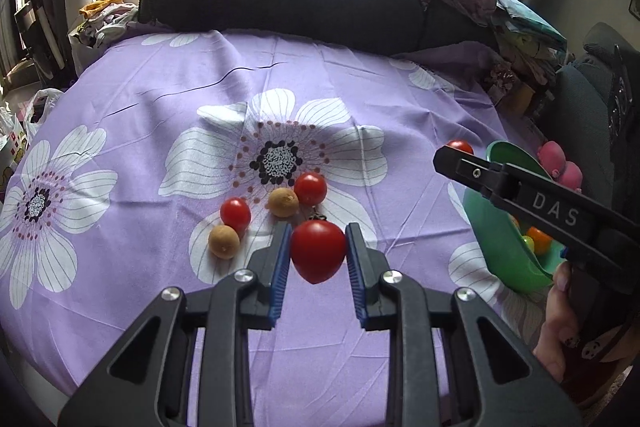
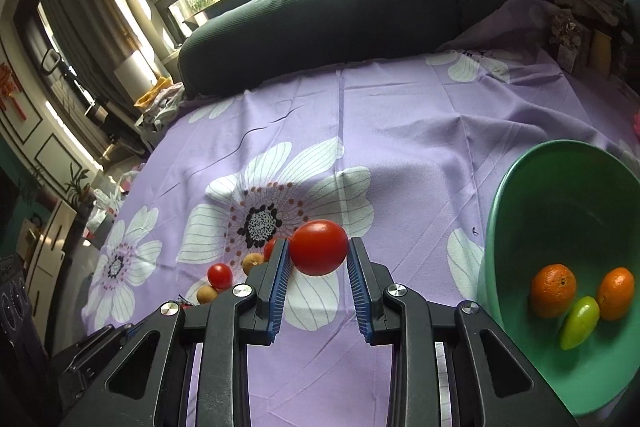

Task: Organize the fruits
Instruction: 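Carry the red tomato in the right tool and release it into the bowl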

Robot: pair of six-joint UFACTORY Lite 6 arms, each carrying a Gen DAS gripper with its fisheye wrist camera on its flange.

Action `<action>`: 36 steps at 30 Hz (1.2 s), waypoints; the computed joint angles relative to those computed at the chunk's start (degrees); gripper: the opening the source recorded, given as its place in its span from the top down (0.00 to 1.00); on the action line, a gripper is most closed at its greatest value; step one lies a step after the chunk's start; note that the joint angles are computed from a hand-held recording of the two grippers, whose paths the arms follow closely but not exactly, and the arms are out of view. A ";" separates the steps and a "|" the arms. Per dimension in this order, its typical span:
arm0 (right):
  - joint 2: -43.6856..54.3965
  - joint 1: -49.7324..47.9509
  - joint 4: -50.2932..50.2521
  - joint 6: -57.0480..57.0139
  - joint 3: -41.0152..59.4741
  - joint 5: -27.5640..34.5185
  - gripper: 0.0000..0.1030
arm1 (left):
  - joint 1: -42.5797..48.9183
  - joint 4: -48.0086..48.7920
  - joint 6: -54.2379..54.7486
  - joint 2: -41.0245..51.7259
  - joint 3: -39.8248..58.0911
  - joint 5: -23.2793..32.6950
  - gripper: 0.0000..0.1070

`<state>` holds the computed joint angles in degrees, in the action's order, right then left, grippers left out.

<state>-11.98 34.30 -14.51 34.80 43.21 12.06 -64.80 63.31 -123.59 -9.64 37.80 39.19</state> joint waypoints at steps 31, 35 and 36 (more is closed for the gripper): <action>-22.80 -48.97 56.14 -68.68 -7.96 15.92 0.70 | -0.36 -6.97 22.07 39.44 50.39 -8.92 0.75; -20.54 -50.57 54.55 -69.29 -7.77 15.73 0.70 | -0.07 -10.13 25.54 43.03 54.02 -10.33 0.75; -19.89 -50.65 53.94 -69.29 -7.68 15.56 0.70 | -0.04 -10.81 26.41 43.84 54.82 -10.53 0.75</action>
